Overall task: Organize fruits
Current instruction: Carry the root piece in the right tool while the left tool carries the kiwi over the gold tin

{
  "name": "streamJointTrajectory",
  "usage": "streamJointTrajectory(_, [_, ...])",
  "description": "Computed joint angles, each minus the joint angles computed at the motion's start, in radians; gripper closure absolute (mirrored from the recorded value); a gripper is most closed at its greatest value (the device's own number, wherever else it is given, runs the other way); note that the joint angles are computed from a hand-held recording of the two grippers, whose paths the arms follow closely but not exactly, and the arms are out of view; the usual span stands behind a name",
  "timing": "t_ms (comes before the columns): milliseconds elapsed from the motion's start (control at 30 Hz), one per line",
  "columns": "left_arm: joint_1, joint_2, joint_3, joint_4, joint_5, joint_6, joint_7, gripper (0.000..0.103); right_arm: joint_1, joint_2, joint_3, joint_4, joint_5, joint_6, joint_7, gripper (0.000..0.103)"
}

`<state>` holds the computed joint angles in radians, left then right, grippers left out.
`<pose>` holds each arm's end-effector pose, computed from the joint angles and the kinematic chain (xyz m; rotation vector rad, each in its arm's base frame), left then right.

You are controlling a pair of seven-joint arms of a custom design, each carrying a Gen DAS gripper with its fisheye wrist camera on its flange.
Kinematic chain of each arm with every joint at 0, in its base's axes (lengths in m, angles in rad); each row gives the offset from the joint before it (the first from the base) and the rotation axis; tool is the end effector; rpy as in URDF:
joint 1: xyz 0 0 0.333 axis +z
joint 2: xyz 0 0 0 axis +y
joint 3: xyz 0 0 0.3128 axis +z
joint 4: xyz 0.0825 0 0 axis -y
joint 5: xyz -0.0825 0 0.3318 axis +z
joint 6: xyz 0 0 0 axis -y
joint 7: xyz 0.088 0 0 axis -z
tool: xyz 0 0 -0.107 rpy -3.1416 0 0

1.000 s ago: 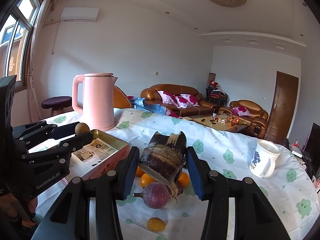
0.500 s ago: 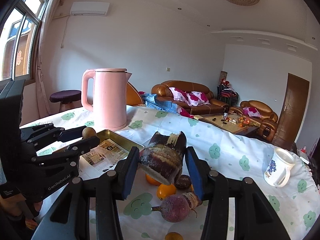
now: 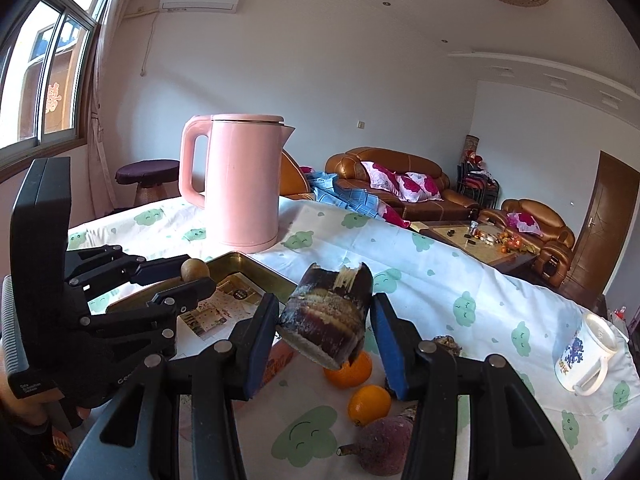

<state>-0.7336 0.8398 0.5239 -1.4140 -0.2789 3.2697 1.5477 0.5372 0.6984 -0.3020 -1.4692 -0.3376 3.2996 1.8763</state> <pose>0.6809 -0.2608 0.4083 -1.2969 1.7166 -0.9670 0.6646 0.2659 0.4382 -1.8288 1.0989 -0.9433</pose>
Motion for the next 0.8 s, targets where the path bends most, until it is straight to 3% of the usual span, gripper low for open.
streamJointTrajectory(433, [0.059, 0.027, -0.006, 0.070, 0.121, -0.103, -0.085, 0.075, -0.150, 0.107, 0.237, 0.221, -0.045, -0.166, -0.115, 0.053])
streamJointTrajectory(633, [0.089, 0.035, -0.016, 0.105, 0.200, -0.160, -0.137, 0.075, -0.185, 0.171, 0.309, 0.327, -0.015, -0.244, -0.189, 0.053])
streamJointTrajectory(700, [0.110, 0.034, -0.039, 0.120, 0.226, -0.178, -0.143, 0.075, -0.199, 0.203, 0.346, 0.381, 0.009, -0.281, -0.230, 0.053])
streamJointTrajectory(800, [0.171, 0.023, -0.124, 0.142, 0.257, -0.203, -0.131, 0.075, -0.203, 0.245, 0.375, 0.453, 0.046, -0.330, -0.285, 0.053])
